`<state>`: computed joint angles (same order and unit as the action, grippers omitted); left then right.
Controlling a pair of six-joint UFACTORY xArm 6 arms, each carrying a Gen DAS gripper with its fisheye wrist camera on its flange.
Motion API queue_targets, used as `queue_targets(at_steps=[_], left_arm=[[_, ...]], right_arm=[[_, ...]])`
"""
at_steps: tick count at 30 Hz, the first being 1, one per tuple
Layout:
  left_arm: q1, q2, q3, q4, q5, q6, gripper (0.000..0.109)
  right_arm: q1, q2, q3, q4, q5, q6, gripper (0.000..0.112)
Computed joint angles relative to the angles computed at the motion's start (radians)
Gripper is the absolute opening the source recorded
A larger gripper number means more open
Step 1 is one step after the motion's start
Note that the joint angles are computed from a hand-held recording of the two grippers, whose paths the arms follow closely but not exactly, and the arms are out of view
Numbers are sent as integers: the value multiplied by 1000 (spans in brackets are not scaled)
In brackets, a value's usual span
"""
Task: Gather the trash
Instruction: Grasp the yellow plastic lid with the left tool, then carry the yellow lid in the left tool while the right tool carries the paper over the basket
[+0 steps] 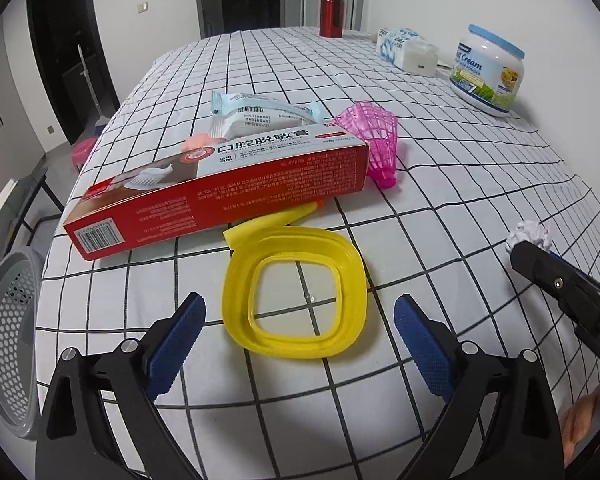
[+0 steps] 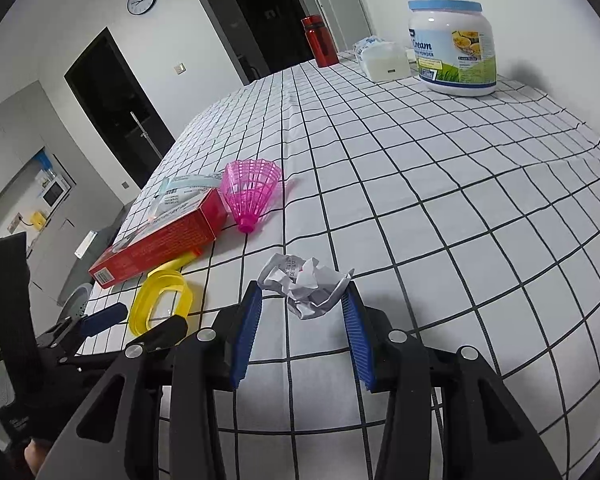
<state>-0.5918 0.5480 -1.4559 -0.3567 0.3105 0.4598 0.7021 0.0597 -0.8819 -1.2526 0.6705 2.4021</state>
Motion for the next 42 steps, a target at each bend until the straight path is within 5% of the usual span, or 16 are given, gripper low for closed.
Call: queue_targets(at_steps=[4, 6, 21, 31, 42], left_arm=[[0, 9, -8, 20, 8, -17, 71], [-1, 8, -5, 14, 4, -8, 69], [34, -102, 102, -185, -60, 168, 68], [108, -169, 169, -405, -89, 363, 68], [224, -190, 181, -540, -87, 470, 68]], right_arm=[[-10, -1, 10, -21, -24, 26, 41], [-10, 0, 9, -24, -26, 27, 41], [39, 33, -65, 63, 24, -89, 41], [89, 157, -260, 151, 66, -269, 41], [85, 372, -541, 255, -7, -489, 41]])
